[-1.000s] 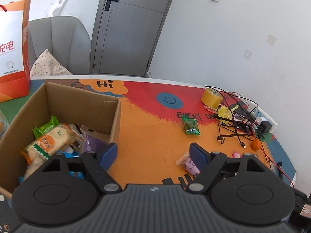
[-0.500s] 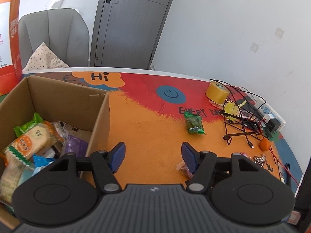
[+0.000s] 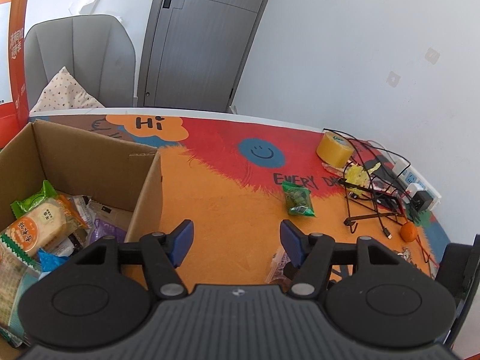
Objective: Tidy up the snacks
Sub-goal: 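Grasp the pink-purple bread packet with the right gripper while the left gripper grasps the green candy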
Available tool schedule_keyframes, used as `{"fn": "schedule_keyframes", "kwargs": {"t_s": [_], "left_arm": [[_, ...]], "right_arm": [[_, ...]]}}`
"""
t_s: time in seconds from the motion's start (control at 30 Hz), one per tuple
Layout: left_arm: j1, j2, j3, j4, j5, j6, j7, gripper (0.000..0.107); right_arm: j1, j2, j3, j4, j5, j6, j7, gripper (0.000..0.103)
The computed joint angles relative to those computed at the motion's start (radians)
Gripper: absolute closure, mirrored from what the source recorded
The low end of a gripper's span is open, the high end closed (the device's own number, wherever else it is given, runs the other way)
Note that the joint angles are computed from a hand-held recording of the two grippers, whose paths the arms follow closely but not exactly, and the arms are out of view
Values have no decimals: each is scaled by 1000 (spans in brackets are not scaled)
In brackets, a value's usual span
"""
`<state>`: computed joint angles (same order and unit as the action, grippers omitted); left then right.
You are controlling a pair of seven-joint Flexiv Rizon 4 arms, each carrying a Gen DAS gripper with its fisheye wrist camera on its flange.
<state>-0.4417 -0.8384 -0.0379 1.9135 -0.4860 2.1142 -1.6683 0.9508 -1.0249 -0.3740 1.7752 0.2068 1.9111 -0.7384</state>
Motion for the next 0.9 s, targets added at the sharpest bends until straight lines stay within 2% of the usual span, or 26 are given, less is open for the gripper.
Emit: {"fn": "schedule_keyframes", "kwargs": {"t_s": [0.17, 0.53, 0.77, 0.9], "left_arm": [[7, 9, -11, 1, 21, -4, -3, 44], [-111, -33, 74, -112, -96, -79, 71, 44], [-208, -93, 166, -223, -194, -172, 123, 43], [-270, -138, 255, -290, -237, -248, 110, 43]], "right_arm": [[6, -1, -9, 25, 41, 51, -2, 76], [-67, 8, 53, 40, 128, 152, -74, 86], [-144, 21, 124, 40, 164, 209, -126, 89], [-184, 25, 158, 38, 172, 232, -156, 89]]}}
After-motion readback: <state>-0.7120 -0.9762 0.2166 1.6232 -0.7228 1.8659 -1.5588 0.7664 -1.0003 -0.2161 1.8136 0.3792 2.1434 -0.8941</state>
